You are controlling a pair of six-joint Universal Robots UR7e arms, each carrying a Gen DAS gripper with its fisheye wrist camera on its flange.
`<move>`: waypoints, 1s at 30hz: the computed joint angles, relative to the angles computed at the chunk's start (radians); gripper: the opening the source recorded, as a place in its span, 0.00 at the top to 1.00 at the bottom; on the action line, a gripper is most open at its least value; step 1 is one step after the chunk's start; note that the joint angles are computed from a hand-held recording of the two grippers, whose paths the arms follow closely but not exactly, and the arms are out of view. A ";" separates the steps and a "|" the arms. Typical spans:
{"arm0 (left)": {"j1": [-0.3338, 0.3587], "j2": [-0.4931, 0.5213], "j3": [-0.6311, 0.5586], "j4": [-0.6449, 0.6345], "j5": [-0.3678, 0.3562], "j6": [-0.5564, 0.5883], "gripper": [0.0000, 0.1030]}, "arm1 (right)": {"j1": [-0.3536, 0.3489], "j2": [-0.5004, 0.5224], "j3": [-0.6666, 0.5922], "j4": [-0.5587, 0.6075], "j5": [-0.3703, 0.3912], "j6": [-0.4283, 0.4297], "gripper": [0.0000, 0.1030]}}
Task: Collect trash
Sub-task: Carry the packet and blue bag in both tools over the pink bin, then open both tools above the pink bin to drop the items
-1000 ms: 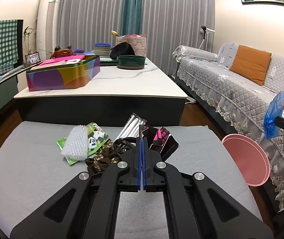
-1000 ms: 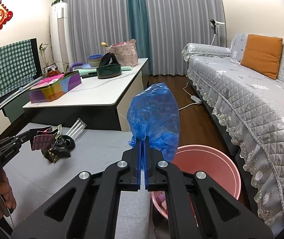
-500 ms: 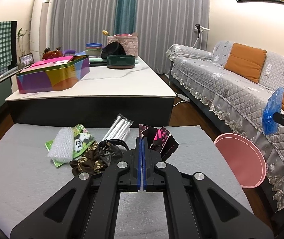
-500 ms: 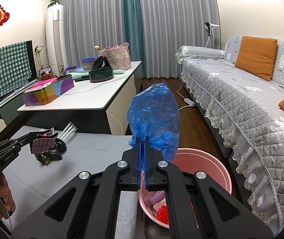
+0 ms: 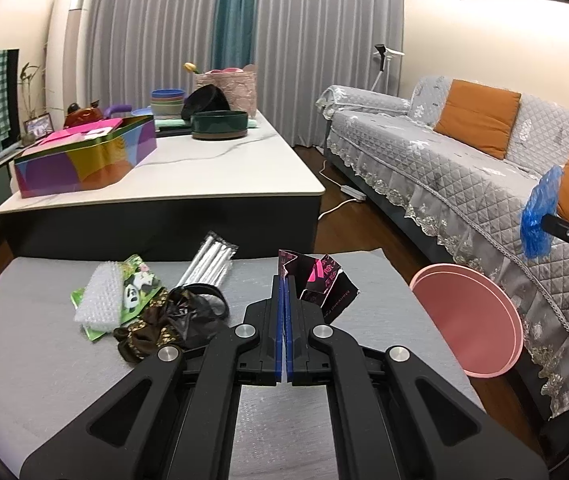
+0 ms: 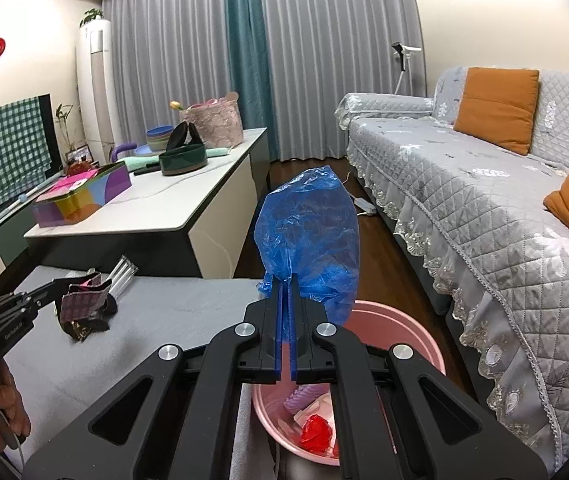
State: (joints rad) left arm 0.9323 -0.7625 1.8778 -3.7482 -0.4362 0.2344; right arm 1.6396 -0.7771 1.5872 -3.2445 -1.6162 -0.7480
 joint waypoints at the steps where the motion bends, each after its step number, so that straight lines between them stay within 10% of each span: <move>1: 0.000 -0.001 -0.003 0.012 -0.005 -0.010 1.00 | -0.001 0.000 -0.003 -0.001 0.000 0.003 0.98; 30: 0.018 0.171 -0.323 0.251 -0.201 -0.047 0.99 | -0.054 0.052 -0.145 0.049 -0.106 0.022 0.98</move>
State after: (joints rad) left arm 0.9508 -0.5912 1.5546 -3.4972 -0.6367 0.1877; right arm 1.5859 -0.7252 1.4425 -3.1952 -1.7224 -0.7260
